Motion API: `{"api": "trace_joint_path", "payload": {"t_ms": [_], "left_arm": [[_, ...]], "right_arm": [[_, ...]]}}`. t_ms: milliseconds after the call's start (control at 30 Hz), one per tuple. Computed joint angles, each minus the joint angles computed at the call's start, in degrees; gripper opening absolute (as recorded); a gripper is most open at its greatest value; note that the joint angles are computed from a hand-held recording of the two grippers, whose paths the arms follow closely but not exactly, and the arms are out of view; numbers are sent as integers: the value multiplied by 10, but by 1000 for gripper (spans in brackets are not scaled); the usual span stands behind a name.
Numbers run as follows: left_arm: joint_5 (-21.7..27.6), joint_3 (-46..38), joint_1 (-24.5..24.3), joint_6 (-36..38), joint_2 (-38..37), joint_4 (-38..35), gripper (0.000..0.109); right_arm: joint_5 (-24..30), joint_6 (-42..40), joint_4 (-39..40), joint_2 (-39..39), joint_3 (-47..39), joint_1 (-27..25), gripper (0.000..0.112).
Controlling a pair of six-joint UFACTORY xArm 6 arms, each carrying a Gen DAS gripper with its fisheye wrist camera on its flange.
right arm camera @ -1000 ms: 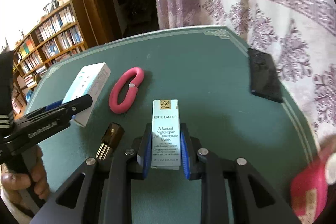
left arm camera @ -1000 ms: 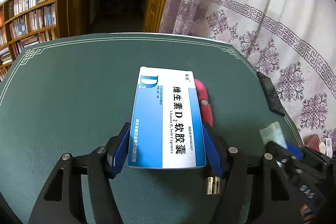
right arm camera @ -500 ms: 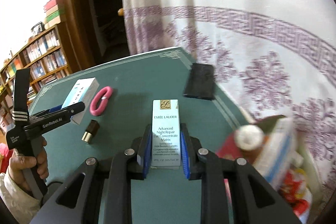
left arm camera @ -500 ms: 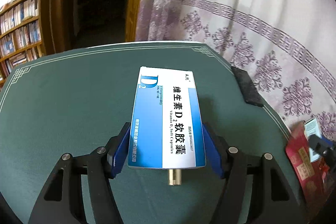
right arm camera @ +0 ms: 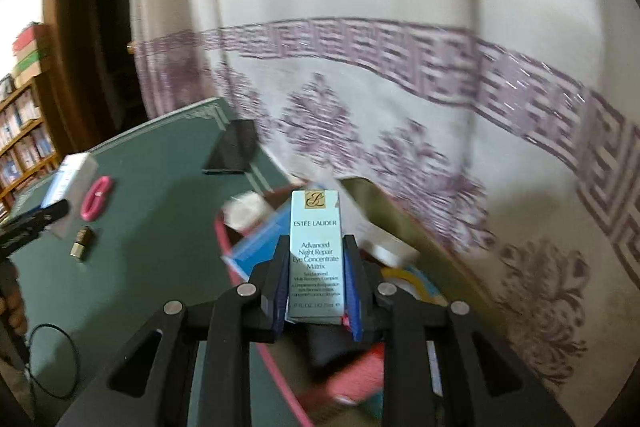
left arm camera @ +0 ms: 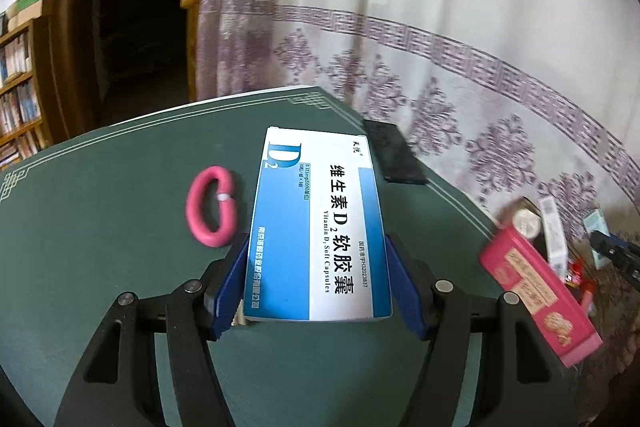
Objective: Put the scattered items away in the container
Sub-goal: 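Carry the blue-white box and teal box with both tools over the tin, then open both tools to drop the blue-white box and teal box into the tin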
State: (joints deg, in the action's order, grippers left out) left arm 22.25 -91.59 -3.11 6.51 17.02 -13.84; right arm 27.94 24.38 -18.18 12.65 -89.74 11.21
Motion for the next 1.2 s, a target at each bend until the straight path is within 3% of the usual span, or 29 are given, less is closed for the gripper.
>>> {"api": "trace_joint_path", "payload": {"t_ms": [267, 600, 933, 1200], "left_arm": [[-3, 41, -36, 10, -39, -8, 68], [21, 35, -78, -16, -43, 14, 68], [59, -16, -136, 1, -21, 32, 68], [83, -41, -183, 33, -4, 32, 68]], "right_arm": [[8, -12, 16, -8, 31, -32, 27], [9, -54, 34, 7, 34, -58, 27], [-59, -79, 10, -33, 100, -67, 28], [-104, -120, 67, -72, 153, -78, 28]]}}
